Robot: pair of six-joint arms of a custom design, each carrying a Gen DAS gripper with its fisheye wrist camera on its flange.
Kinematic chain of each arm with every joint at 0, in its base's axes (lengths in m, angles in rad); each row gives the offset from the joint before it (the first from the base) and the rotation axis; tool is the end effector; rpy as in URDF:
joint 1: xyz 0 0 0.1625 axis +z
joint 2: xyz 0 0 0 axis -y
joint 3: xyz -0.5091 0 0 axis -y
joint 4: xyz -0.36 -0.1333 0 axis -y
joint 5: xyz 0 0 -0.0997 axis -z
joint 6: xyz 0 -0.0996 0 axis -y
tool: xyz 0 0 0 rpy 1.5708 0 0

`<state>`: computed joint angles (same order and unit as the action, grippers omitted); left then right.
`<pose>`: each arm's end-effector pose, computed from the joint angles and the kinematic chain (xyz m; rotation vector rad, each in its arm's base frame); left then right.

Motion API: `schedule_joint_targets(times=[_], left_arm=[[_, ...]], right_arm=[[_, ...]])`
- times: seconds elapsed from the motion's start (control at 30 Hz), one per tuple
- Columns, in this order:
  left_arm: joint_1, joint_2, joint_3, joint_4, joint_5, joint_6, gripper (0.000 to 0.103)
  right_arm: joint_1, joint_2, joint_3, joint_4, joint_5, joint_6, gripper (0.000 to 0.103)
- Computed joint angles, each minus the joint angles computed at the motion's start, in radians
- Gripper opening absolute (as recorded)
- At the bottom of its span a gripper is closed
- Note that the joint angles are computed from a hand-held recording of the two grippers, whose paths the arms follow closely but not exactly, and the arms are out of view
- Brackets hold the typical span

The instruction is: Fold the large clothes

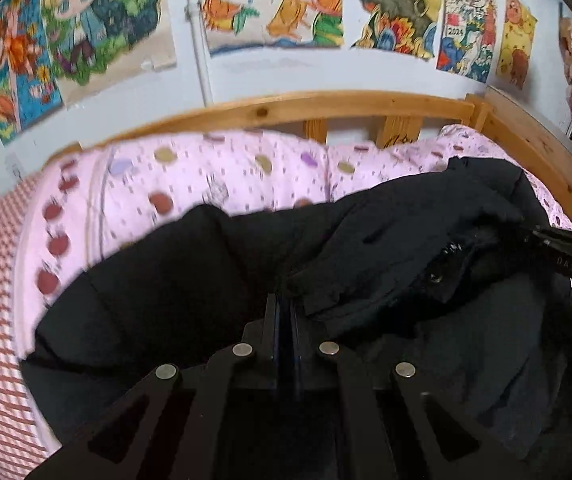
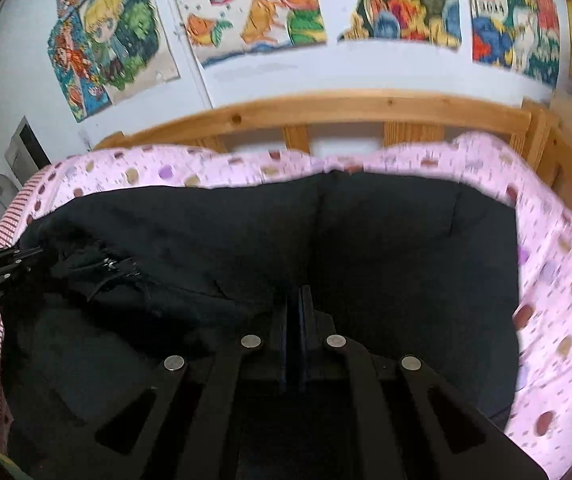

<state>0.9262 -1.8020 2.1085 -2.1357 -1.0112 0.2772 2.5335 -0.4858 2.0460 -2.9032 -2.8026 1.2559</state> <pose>-0.0582 -0.3873 0.4933 1.0692 2.3714 -0.4685 0.4687 -0.2783 -0.0146 -0.1394 -2.1145 1.2309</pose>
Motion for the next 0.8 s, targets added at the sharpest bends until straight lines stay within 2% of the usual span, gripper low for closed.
schedule_joint_targets(times=[0.07,0.17,0.23,0.33,0.4,0.43,0.47,0.5,0.53,0.57,0.63,0.7,0.73,0.8], left_arm=[[0.022,0.011,0.006,-0.007,-0.011,0.001,0.005],[0.031,0.019,0.03,-0.03,-0.003,-0.003,0.006],[0.019,0.012,0.043,-0.044,0.011,-0.009,0.007],[-0.011,-0.012,0.04,-0.036,0.023,-0.004,0.009],[-0.024,-0.03,0.03,-0.031,0.021,0.029,0.011],[-0.036,-0.038,0.025,-0.025,0.025,0.048,0.016],[-0.061,-0.053,0.026,-0.02,0.056,0.065,0.026],[-0.076,-0.062,0.025,-0.014,0.08,0.069,0.031],[-0.1,-0.077,0.026,-0.009,0.11,0.075,0.042],[-0.124,-0.101,0.028,-0.028,0.126,0.108,0.054],[-0.147,-0.13,0.026,-0.07,0.124,0.15,0.067],[-0.148,-0.132,-0.006,-0.096,0.09,0.158,0.068],[-0.14,-0.117,-0.034,-0.098,0.066,0.145,0.068],[-0.135,-0.073,-0.077,-0.108,0.048,0.083,0.073]], right_arm=[[-0.015,0.019,0.023,-0.1,0.007,-0.046,0.004],[-0.034,0.042,0.036,-0.173,0.017,-0.083,0.004],[-0.044,0.04,0.034,-0.157,0.04,-0.084,0.004],[-0.022,0.028,0.015,-0.087,0.036,-0.081,0.005],[-0.004,0.002,-0.001,0.003,0.047,-0.056,0.007],[0.009,-0.014,-0.005,0.039,0.06,-0.05,0.011],[0.019,-0.026,-0.008,0.059,0.072,-0.053,0.02],[0.031,-0.043,-0.013,0.091,0.086,-0.05,0.027],[0.049,-0.059,-0.021,0.125,0.093,-0.041,0.047],[0.074,-0.066,-0.024,0.123,0.08,-0.056,0.056],[0.11,-0.075,-0.035,0.142,0.04,-0.07,0.059],[0.127,-0.088,-0.049,0.157,0.011,-0.076,0.06],[0.127,-0.091,-0.057,0.13,-0.005,-0.095,0.06],[0.112,-0.094,-0.054,-0.001,-0.027,-0.156,0.06]])
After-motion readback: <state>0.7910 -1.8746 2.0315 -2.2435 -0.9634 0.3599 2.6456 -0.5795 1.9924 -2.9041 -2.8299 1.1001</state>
